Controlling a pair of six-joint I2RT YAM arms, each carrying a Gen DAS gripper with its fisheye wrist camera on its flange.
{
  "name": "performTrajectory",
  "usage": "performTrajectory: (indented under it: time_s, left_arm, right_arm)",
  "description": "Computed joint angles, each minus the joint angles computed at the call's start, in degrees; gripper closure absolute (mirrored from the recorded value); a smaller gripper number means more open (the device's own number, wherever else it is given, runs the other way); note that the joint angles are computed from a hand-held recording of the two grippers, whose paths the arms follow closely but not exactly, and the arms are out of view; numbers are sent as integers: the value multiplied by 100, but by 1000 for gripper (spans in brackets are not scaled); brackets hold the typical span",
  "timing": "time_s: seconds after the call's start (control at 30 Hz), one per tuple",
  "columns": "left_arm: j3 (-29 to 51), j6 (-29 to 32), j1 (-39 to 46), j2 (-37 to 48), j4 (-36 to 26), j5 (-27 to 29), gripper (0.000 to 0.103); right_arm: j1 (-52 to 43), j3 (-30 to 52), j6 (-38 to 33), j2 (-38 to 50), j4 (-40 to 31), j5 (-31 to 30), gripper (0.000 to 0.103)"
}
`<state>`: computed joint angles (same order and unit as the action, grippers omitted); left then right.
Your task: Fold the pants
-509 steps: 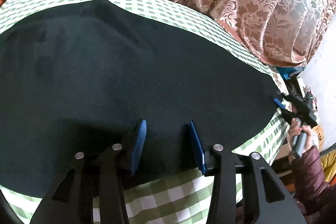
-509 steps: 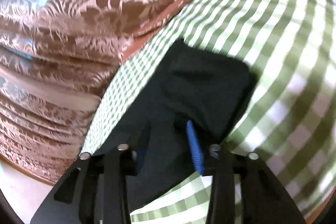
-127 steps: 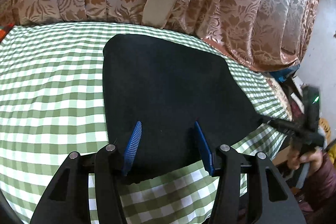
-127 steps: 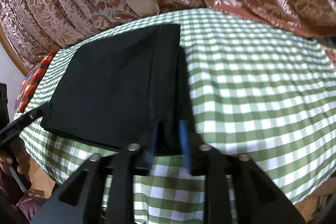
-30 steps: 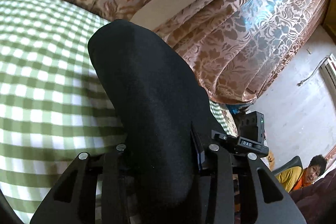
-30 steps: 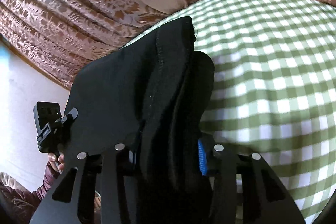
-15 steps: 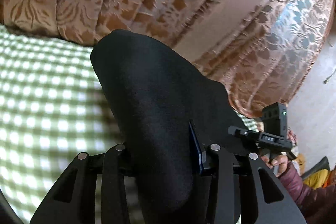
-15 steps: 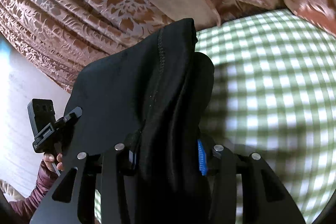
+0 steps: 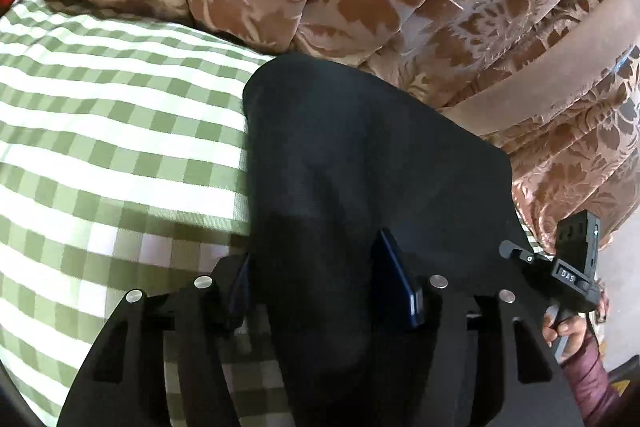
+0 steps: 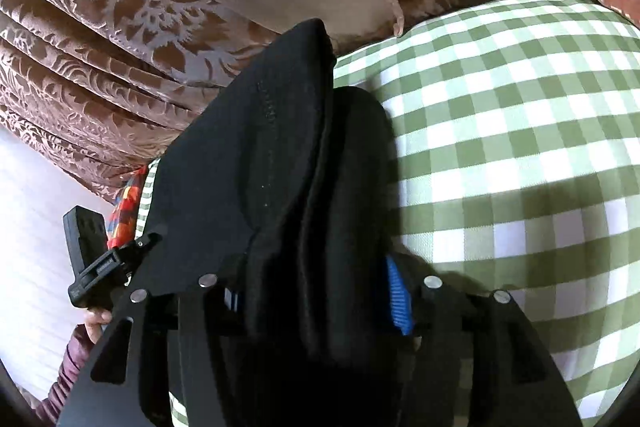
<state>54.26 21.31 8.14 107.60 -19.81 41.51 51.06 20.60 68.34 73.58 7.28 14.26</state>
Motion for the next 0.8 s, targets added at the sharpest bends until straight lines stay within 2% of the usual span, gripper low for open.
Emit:
performTrajectory:
  time_s: [0.07, 0.13, 0.23, 0.33, 0.43, 0.53, 0.6, 0.63, 0.67, 0.7, 0.8]
  left_arm:
    - [-152, -19, -43, -245, 103, -172, 44]
    - [-202, -319, -38, -454, 102, -317, 37]
    - [-444, -520, 179, -815, 220, -342, 37]
    - [-711, -293, 551, -1090, 156, -245, 37]
    - [-960, -9, 923, -1321, -60, -6, 37]
    - [-1178, 417, 1340, -1461, -408, 321, 37]
    - [-1474, 552, 1415, -1724, -374, 322, 37]
    - [-1714, 581, 1404, -1971, -264, 259, 37]
    - [-1850, 584, 1377, -2121, -205, 229, 37]
    - [-1933, 611, 1351, -2195, -188, 202, 37]
    - [-2284, 449, 998, -2506, 221, -325, 37]
  right_arm:
    - [66, 112, 80, -165, -387, 55, 42]
    - [207, 192, 203, -447, -862, 208, 40]
    - [684, 282, 494, -959, -1560, 692, 40]
    - [1521, 328, 1077, -1461, -2410, 1409, 43]
    - [2438, 462, 1845, -1678, -3097, 2016, 50]
    - [3084, 607, 2383, -1497, -3319, 2299, 51]
    - [3250, 680, 2556, -1275, -3300, 2346, 51]
    - [3256, 719, 2618, -1114, -3261, 2328, 53]
    - [3215, 793, 2674, -943, -3306, 2297, 63]
    - [3166, 880, 2714, -761, -3358, 2266, 79]
    - [3147, 1068, 2874, -381, -3565, 2254, 83]
